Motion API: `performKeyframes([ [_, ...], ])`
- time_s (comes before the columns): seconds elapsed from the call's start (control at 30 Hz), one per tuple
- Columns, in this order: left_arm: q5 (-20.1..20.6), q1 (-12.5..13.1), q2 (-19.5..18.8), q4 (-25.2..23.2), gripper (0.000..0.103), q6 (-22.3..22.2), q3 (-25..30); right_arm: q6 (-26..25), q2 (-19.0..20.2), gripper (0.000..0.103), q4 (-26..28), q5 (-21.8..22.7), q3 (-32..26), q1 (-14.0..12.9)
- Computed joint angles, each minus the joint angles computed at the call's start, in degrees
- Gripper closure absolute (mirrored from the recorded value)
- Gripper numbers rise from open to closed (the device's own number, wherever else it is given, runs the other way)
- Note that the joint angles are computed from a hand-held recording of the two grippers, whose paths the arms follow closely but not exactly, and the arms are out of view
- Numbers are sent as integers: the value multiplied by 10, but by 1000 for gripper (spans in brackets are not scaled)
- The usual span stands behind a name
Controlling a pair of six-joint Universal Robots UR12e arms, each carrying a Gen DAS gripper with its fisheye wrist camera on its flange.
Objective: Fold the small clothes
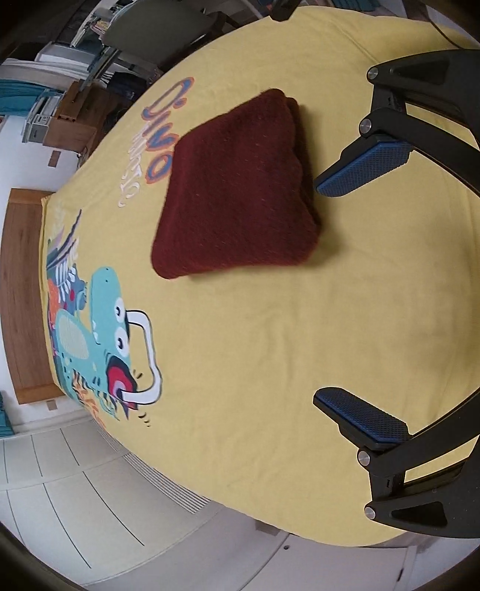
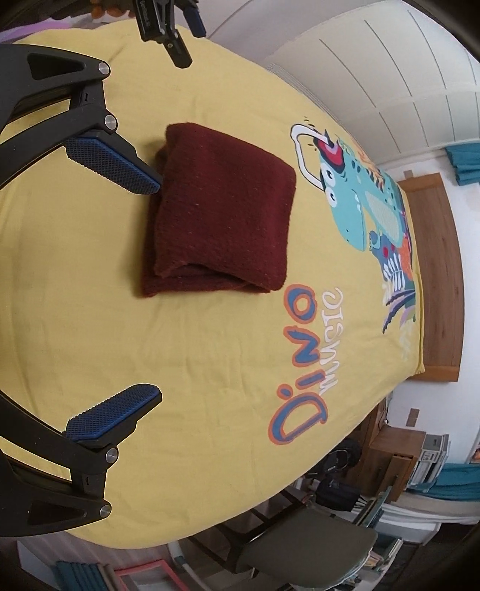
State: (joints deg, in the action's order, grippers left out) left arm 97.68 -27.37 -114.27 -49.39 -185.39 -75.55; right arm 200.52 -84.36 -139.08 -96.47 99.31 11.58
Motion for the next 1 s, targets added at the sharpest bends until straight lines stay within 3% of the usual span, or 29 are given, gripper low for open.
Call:
performKeyframes([
  [1.0,9,0,4,-9,1,4,-3,4,-9,0,20,-20,3,1],
])
